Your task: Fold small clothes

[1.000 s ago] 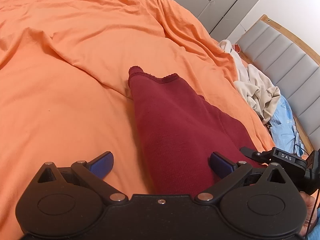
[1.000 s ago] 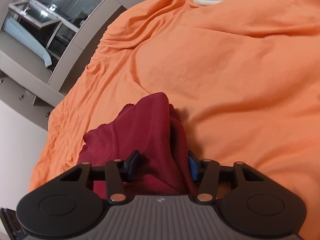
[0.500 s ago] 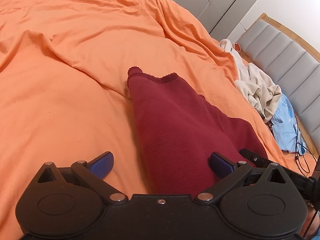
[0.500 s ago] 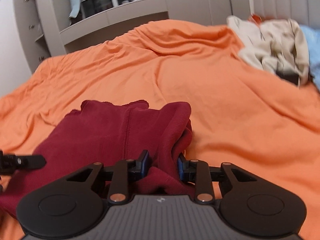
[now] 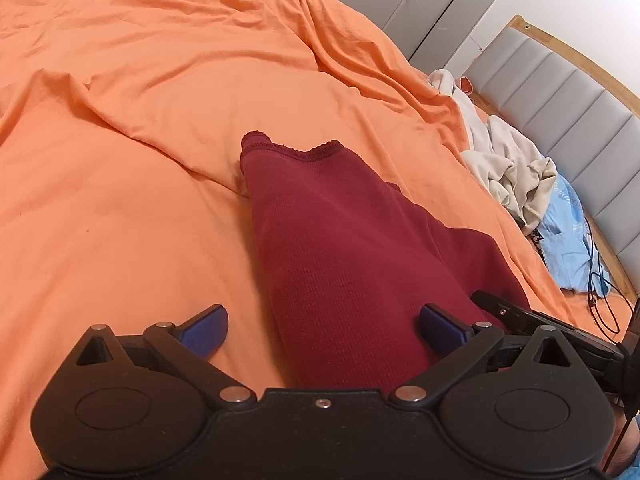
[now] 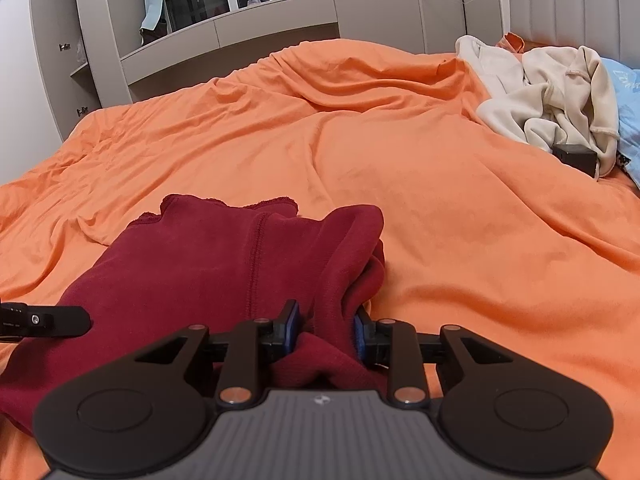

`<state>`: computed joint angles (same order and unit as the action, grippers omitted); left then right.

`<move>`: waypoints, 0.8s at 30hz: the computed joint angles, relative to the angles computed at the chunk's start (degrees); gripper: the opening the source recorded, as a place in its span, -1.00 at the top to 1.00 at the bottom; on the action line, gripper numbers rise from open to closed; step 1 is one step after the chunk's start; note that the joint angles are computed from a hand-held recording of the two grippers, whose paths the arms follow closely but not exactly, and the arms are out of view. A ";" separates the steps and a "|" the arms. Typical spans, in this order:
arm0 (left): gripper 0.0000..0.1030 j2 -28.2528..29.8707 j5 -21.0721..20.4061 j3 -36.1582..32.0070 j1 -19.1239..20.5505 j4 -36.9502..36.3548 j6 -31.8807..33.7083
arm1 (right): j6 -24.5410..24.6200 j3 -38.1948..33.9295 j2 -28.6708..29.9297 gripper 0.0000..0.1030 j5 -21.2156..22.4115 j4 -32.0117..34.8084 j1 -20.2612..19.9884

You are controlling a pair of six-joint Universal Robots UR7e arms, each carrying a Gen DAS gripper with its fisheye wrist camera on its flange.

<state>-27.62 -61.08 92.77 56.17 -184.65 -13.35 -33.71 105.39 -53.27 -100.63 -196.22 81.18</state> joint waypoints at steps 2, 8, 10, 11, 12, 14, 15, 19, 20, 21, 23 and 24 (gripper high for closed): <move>-0.97 -0.01 0.02 -0.19 -0.05 0.54 -0.14 | 0.49 0.24 -0.12 0.40 0.42 -0.32 -0.14; -0.58 -0.20 -1.88 -0.21 0.07 0.38 0.83 | 0.44 0.48 -0.10 0.51 1.10 -1.34 -0.27; -0.46 -0.05 -2.04 -0.12 -0.11 -0.11 1.18 | 0.37 0.62 -0.17 0.54 1.55 -1.65 -0.34; -0.33 0.12 -1.34 -0.13 -0.37 -0.49 1.54 | 0.33 0.80 -0.22 0.56 1.97 -2.06 -0.43; -0.23 0.23 -1.00 -0.04 -0.54 -1.04 2.07 | 0.31 1.00 -0.28 0.58 2.48 -2.51 -0.52; 0.03 0.40 -0.39 -0.09 -0.85 -1.88 2.68 | -0.07 1.45 -0.46 0.60 3.69 -3.39 -0.66; 0.07 0.43 -0.10 -0.09 -1.04 -2.19 2.74 | -0.28 1.58 -0.50 0.62 4.09 -3.77 -0.59; 0.31 0.36 1.11 0.19 -2.09 -4.51 4.73 | -0.68 2.83 -0.86 0.63 7.30 -6.57 -0.79; 0.34 0.14 1.26 0.36 -2.36 -5.23 5.26 | -0.87 3.30 -1.08 0.63 8.79 -7.39 -0.94; 0.35 -0.22 1.33 0.70 -2.64 -5.94 5.78 | -1.19 3.63 -1.22 0.64 10.03 -8.19 -1.01; 0.36 -1.00 1.66 1.39 -3.30 -7.36 6.86 | -2.03 4.38 -1.35 0.64 12.38 -10.00 -1.15; 0.36 -1.38 2.22 1.93 -3.71 -8.43 7.70 | -2.26 4.57 -1.39 0.64 13.41 -10.25 -1.18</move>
<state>-28.99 -58.86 94.70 52.46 -193.08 -5.65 -35.97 109.96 -54.66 -87.22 -206.47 80.01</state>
